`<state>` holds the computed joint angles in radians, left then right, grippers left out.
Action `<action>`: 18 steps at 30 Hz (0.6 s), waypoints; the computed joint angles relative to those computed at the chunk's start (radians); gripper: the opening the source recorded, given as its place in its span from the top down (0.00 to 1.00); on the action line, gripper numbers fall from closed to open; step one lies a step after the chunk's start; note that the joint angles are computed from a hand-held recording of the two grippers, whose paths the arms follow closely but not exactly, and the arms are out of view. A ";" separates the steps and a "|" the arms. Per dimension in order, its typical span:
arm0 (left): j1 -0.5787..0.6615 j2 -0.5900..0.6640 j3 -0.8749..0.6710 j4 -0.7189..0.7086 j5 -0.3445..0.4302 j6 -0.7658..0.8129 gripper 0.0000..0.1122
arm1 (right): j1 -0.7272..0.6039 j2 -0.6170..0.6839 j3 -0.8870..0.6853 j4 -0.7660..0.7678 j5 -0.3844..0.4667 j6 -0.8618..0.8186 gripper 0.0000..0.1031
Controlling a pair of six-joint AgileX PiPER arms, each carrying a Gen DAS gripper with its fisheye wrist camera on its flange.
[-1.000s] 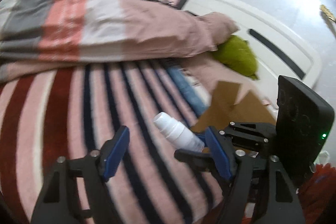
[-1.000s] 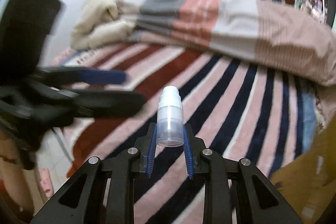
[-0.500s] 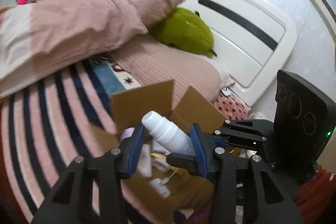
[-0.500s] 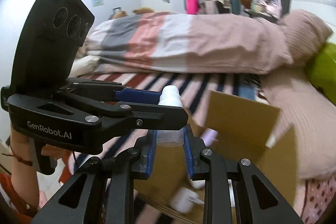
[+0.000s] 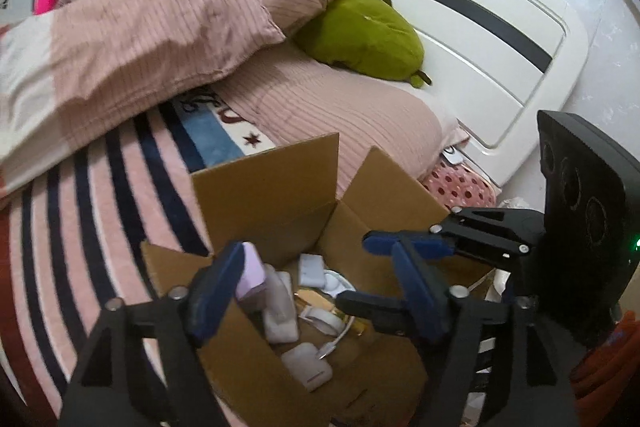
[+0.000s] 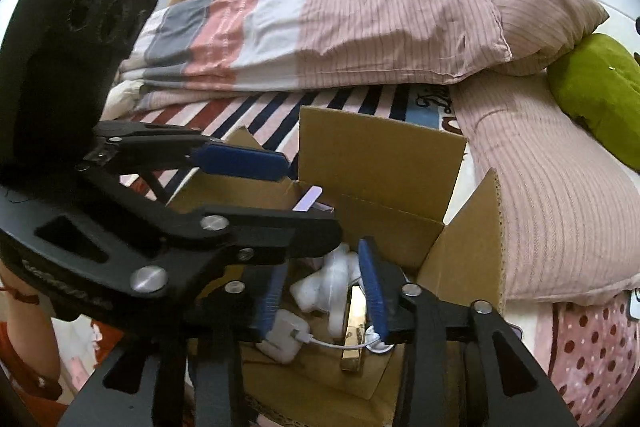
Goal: Organize rigid objects
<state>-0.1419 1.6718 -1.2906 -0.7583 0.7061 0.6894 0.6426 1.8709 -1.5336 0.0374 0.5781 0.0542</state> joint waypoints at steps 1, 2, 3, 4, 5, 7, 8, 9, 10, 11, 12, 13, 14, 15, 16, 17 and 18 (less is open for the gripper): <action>0.002 -0.018 0.017 0.008 -0.016 -0.008 0.31 | 0.005 -0.005 0.005 -0.011 -0.007 0.009 0.59; 0.006 -0.044 0.041 0.019 -0.040 -0.023 0.30 | 0.009 -0.006 0.005 -0.018 -0.012 0.013 0.54; 0.009 -0.066 0.061 0.034 -0.062 -0.040 0.27 | 0.015 -0.018 0.016 -0.021 -0.031 0.010 0.47; 0.013 -0.097 0.089 0.054 -0.090 -0.063 0.25 | 0.017 -0.021 0.020 -0.016 -0.044 0.001 0.44; 0.022 -0.137 0.127 0.070 -0.123 -0.083 0.23 | 0.021 -0.037 0.039 -0.009 -0.071 -0.011 0.38; 0.040 -0.200 0.183 0.106 -0.168 -0.130 0.23 | 0.027 -0.049 0.050 0.013 -0.111 -0.039 0.29; 0.051 -0.242 0.218 0.146 -0.200 -0.176 0.23 | 0.029 -0.061 0.066 0.030 -0.138 -0.058 0.24; 0.061 -0.282 0.250 0.203 -0.229 -0.237 0.23 | 0.033 -0.079 0.092 0.066 -0.182 -0.094 0.19; 0.070 -0.300 0.262 0.239 -0.242 -0.274 0.23 | 0.032 -0.087 0.101 0.098 -0.205 -0.128 0.16; 0.082 -0.335 0.286 0.311 -0.259 -0.351 0.23 | 0.035 -0.099 0.119 0.142 -0.238 -0.173 0.11; 0.089 -0.352 0.296 0.371 -0.265 -0.416 0.23 | 0.038 -0.105 0.126 0.183 -0.260 -0.215 0.09; 0.104 -0.383 0.317 0.460 -0.273 -0.512 0.23 | 0.040 -0.111 0.133 0.221 -0.276 -0.254 0.08; 0.113 -0.400 0.330 0.515 -0.278 -0.572 0.23 | 0.043 -0.118 0.144 0.280 -0.300 -0.315 0.07; 0.122 -0.415 0.345 0.566 -0.283 -0.627 0.23 | 0.048 -0.119 0.145 0.307 -0.314 -0.343 0.05; 0.135 -0.430 0.358 0.612 -0.284 -0.679 0.23 | 0.053 -0.117 0.141 0.320 -0.321 -0.356 0.04; 0.151 -0.441 0.368 0.649 -0.279 -0.719 0.23 | 0.056 -0.116 0.140 0.343 -0.327 -0.380 0.03; 0.161 -0.448 0.378 0.673 -0.278 -0.743 0.23 | 0.059 -0.114 0.136 0.373 -0.328 -0.407 0.03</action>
<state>0.0194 1.2233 -0.9131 -0.0852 0.4283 -0.0540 0.7014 1.7574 -1.3979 0.4101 0.2501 -0.3533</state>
